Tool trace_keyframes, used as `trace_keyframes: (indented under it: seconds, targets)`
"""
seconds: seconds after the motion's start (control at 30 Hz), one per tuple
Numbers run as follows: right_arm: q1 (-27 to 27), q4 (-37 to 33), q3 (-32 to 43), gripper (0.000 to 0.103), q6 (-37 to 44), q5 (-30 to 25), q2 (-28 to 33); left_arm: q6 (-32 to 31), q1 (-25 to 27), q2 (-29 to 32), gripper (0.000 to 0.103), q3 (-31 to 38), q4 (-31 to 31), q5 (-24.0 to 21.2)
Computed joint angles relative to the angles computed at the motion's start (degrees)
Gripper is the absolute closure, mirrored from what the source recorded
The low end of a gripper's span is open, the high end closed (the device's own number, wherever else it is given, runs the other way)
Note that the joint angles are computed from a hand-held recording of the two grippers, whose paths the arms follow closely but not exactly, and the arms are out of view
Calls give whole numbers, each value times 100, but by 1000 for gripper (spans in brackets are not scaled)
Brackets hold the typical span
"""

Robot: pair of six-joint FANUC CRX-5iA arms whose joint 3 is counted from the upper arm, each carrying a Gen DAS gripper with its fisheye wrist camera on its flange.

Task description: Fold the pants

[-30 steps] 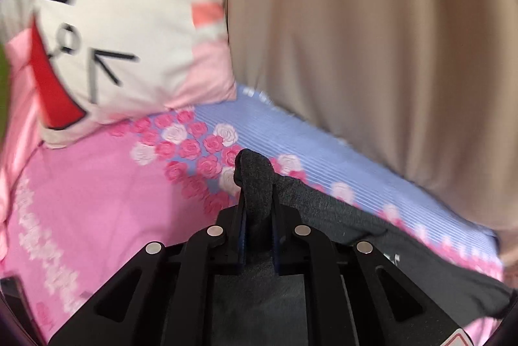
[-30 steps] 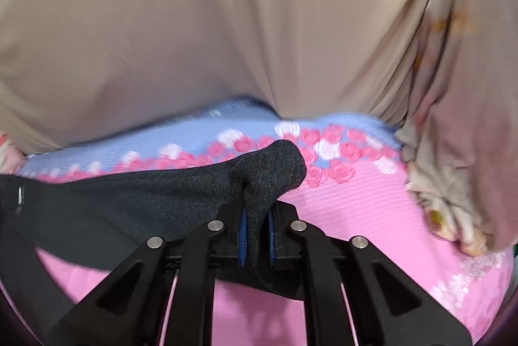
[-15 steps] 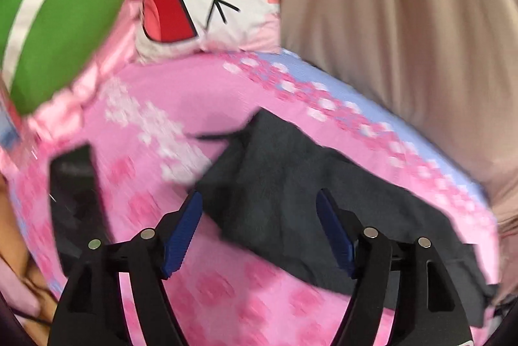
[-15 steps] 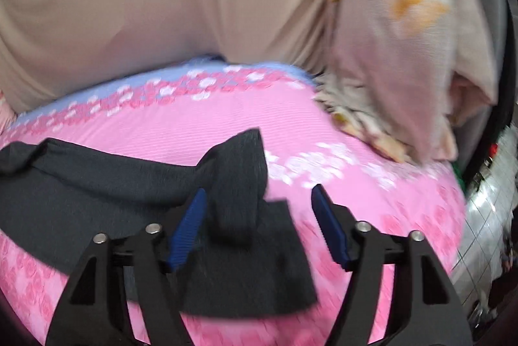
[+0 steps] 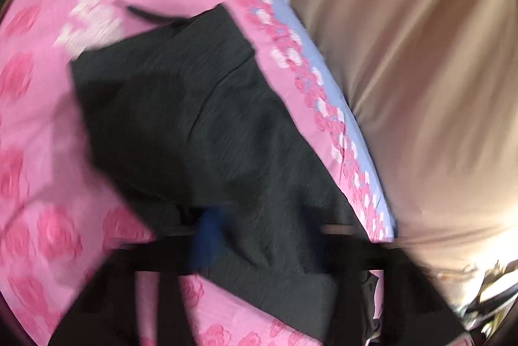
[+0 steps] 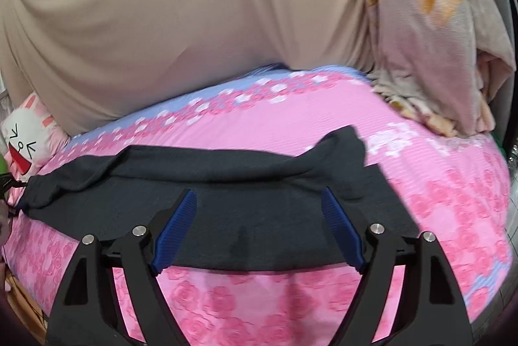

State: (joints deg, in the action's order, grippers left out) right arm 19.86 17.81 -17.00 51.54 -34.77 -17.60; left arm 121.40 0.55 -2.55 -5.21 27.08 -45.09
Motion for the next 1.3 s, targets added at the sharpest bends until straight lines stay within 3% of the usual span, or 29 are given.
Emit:
trace_keyframes:
  seconds: [0.1, 0.17, 0.3, 0.4, 0.53, 0.6, 0.7, 0.87, 0.9, 0.93, 0.97, 1.07, 1.17, 1.3]
  targets:
    - [38, -77, 75, 26, -138, 36, 108, 230, 14, -87, 102, 401, -686, -317]
    - [29, -220, 113, 24, -91, 91, 131, 623, -22, -265, 102, 721, -1469, -672]
    - [-48, -311, 321, 23, -178, -156, 444, 1067, 7, -62, 102, 1166, -2237, -1677]
    - [-198, -686, 492, 23, -194, -187, 532, 1121, 41, 112, 102, 1170, -2191, -1813]
    - [-304, -737, 717, 23, -184, -308, 648, 1336, -244, 390, 101, 1716, -2726, -2095]
    - [-478, -1398, 1128, 23, 251, -449, 845, 1383, -376, 471, 101, 1888, -2977, -2255]
    - [-728, -2829, 2075, 32, 1300, -937, 1383, 1445, -566, 695, 101, 2281, -3328, -2584]
    - [-491, -3037, 3223, 34, 1483, -1724, 2500, 1444, -670, 753, 101, 2393, -3533, -2793]
    - [-439, -2929, 3315, 40, 1402, -1802, 2642, 1413, -652, 779, 101, 2425, -3510, -2813]
    - [-331, -2580, 3318, 66, 1191, -1810, 2736, 1390, -647, 780, 101, 2428, -3507, -2827]
    - [-275, -2274, 3329, 102, 1083, -1834, 2801, 1370, -645, 802, 101, 2459, -3508, -2845]
    - [-336, -2526, 2758, 103, 1014, -1111, 2133, 1317, -652, 849, 101, 2550, -3549, -2919]
    - [-99, -1964, 1806, 103, 689, -635, 1131, 1258, -633, 820, 100, 2555, -3584, -2978]
    - [76, -1416, 1167, 102, 131, -1141, 744, 1220, -605, 859, 100, 2531, -3547, -3046]
